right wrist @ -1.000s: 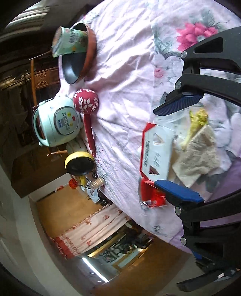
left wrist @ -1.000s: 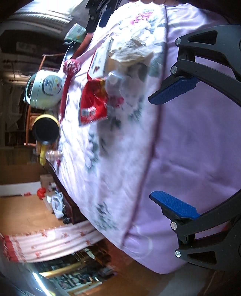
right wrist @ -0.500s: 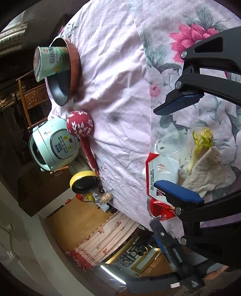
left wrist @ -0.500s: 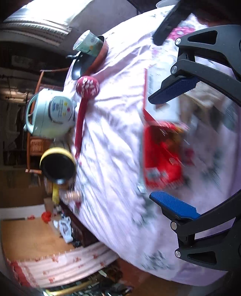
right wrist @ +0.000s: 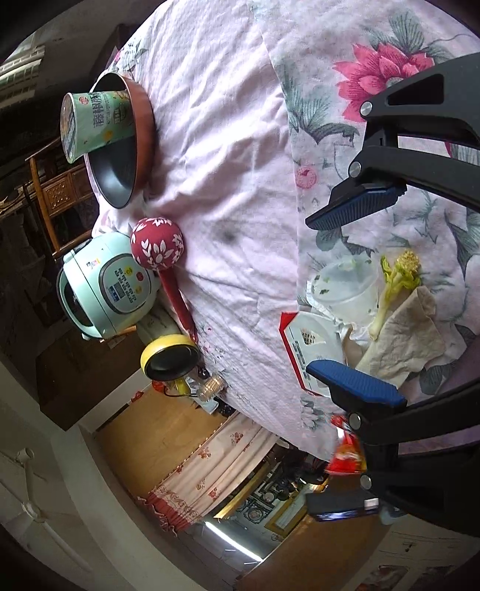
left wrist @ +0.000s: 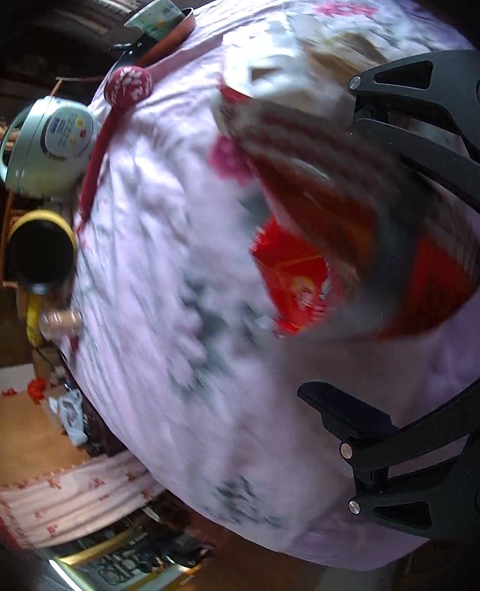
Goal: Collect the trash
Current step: 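Return to the table and grasp the red snack bag with the left tool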
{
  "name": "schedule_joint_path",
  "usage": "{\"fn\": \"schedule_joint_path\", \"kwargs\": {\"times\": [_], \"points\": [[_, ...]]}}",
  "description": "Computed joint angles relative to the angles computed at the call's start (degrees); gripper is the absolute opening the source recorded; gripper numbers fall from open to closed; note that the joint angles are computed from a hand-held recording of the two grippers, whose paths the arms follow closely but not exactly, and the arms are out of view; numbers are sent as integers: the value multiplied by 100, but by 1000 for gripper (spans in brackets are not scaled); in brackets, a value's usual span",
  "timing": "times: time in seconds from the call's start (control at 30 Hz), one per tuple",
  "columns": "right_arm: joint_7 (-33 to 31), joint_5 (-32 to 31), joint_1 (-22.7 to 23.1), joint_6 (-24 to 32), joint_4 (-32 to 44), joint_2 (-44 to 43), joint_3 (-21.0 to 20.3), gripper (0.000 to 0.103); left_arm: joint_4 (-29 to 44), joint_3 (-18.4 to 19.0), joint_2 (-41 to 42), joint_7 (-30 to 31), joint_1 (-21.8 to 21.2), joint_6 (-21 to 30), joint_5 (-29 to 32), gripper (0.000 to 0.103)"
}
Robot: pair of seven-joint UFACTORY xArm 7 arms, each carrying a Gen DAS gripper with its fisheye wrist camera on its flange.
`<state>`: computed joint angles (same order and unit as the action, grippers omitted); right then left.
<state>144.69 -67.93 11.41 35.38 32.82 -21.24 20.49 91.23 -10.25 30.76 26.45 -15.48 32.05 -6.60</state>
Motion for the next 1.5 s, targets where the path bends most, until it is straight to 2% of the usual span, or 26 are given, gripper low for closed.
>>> {"fn": "schedule_joint_path", "kwargs": {"times": [0.17,0.23,0.3,0.5,0.6,0.7,0.77,0.87,0.9,0.93,0.97,1.0,1.03,1.2,1.27,1.37,1.43,1.5], "points": [[-155,-119,63,-35,246,272,-5,72,-441,-308,-406,721,857,119,-961,91],[-290,-104,126,23,340,377,-30,72,-596,-448,-596,1176,1100,194,-1416,91],[-425,-44,198,120,415,456,-51,72,-756,-455,-770,1482,1147,127,-1708,91],[-570,9,336,275,461,482,-115,73,-1003,-375,-1009,1985,1130,100,-2315,91],[-522,16,340,235,407,444,-161,74,-1300,-383,-1181,2490,1200,-31,-2656,91],[-373,-96,308,86,359,425,-179,74,-1676,-429,-1378,3200,1278,-418,-3113,91],[-362,-135,298,49,377,453,-179,74,-1709,-346,-1330,3298,1185,-367,-3045,91],[-508,-24,339,187,444,525,-158,74,-1877,-223,-1211,3127,963,-768,-2664,91],[-524,-11,348,206,450,539,-163,74,-1920,-249,-1202,3119,979,-845,-2675,88],[-511,-17,352,207,447,540,-171,74,-1928,-318,-1185,3142,1057,-820,-2803,66],[-489,-20,356,215,435,529,-177,74,-1870,-365,-1164,3179,1154,-597,-2897,55],[-446,-36,354,225,412,503,-179,74,-1805,-411,-1147,3218,1246,-357,-3047,53],[-390,-66,351,225,380,468,-178,74,-1825,-475,-1181,3335,1320,-294,-3285,47],[-25,-288,293,125,251,347,-166,74,-2110,-535,-1443,3926,1225,-94,-3848,46],[32,-340,281,134,254,358,-157,74,-2353,-473,-1579,4057,1000,-386,-3809,46],[296,-623,210,-103,234,402,-233,74,-2596,-533,-1770,4739,968,-667,-4333,49],[618,-966,135,-349,240,480,-312,74,-2544,-383,-1714,4547,842,-566,-4144,49],[1044,-1428,70,-625,271,596,-428,69,-2343,-233,-1555,4106,772,-255,-3788,49]]}}
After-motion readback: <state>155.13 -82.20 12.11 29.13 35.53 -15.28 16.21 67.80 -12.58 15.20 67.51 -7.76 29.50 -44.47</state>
